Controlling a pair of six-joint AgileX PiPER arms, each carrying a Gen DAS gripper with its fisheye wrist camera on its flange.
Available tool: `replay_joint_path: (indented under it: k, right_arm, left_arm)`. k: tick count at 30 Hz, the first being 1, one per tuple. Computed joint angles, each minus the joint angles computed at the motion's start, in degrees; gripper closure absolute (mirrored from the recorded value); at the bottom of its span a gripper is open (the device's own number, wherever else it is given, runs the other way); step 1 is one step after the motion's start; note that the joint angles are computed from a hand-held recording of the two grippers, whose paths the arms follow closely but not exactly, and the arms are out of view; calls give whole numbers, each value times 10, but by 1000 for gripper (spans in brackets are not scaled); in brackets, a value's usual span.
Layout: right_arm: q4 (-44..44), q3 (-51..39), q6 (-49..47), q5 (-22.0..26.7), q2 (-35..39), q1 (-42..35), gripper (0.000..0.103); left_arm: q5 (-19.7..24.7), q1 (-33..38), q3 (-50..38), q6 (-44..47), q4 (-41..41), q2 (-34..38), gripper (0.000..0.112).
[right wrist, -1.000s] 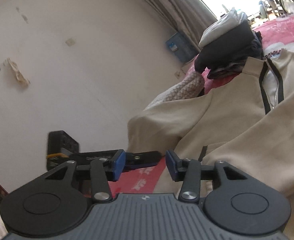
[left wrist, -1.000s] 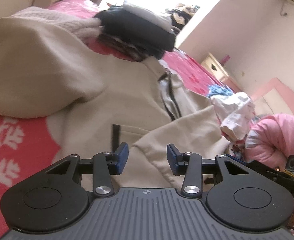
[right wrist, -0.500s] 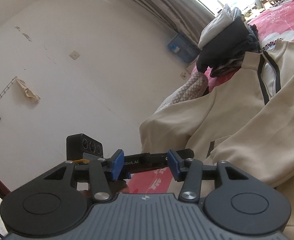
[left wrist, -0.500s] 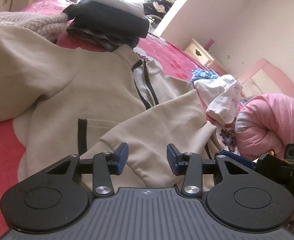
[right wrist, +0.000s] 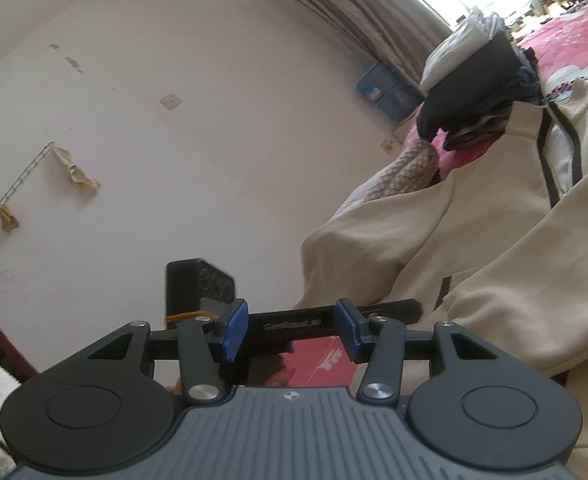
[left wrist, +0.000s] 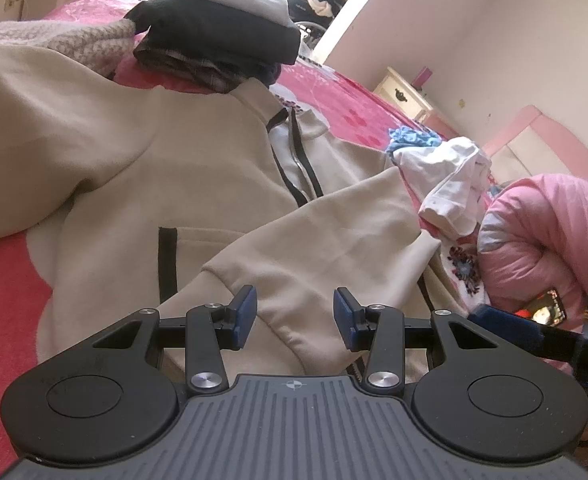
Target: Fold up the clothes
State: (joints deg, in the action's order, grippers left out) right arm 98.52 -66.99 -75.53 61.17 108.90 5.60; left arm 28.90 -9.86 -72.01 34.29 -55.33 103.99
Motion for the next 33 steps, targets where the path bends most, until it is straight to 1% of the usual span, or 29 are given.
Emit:
replay_joint_path:
  k: [5, 6, 9, 13, 16, 18, 20, 23, 25, 26, 29, 30, 31, 32, 33]
  right_arm:
    - [-32, 14, 8, 60, 2, -23, 51]
    - [-40, 22, 7, 66, -3, -30, 51]
    - [-72, 66, 11, 36, -37, -61, 51]
    - [-108, 122, 13, -55, -100, -126, 51]
    - [-109, 139, 2, -127, -132, -180, 51]
    - [-104, 138, -23, -220, -145, -190, 51]
    - [-98, 125, -58, -317, -137, -179, 52]
    - [-53, 85, -173, -418, -87, -148, 53]
    - [-19, 53, -250, -443, -48, -133, 53]
    - [-24, 37, -263, -454, -30, -126, 54]
    - [-103, -15, -224, -492, 25, -100, 59]
    - [-121, -29, -213, -501, 40, -94, 64]
    - [-126, -40, -210, -504, 52, -92, 64]
    - [-145, -53, -192, -503, 64, -92, 71]
    - [-171, -67, -165, -502, 76, -93, 83]
  left_arm:
    - [-1, -8, -9, -4, 14, 10, 70]
    - [-1, -10, -12, -4, 14, 13, 70]
    - [0, -20, -25, 6, 9, 27, 70]
    - [2, -44, -61, 12, 19, 57, 70]
    - [11, -68, -115, 1, 44, 92, 70]
    - [20, -86, -166, -7, 68, 122, 70]
    - [29, -110, -229, -22, 111, 157, 70]
    - [52, -148, -338, -44, 185, 219, 70]
    - [71, -171, -411, -61, 233, 264, 70]
    - [80, -181, -440, -77, 264, 282, 70]
    - [114, -210, -526, -127, 359, 335, 70]
    - [130, -219, -562, -142, 388, 356, 70]
    - [150, -228, -602, -154, 416, 379, 70]
    - [165, -235, -633, -163, 437, 397, 71]
    - [173, -240, -653, -170, 454, 409, 71]
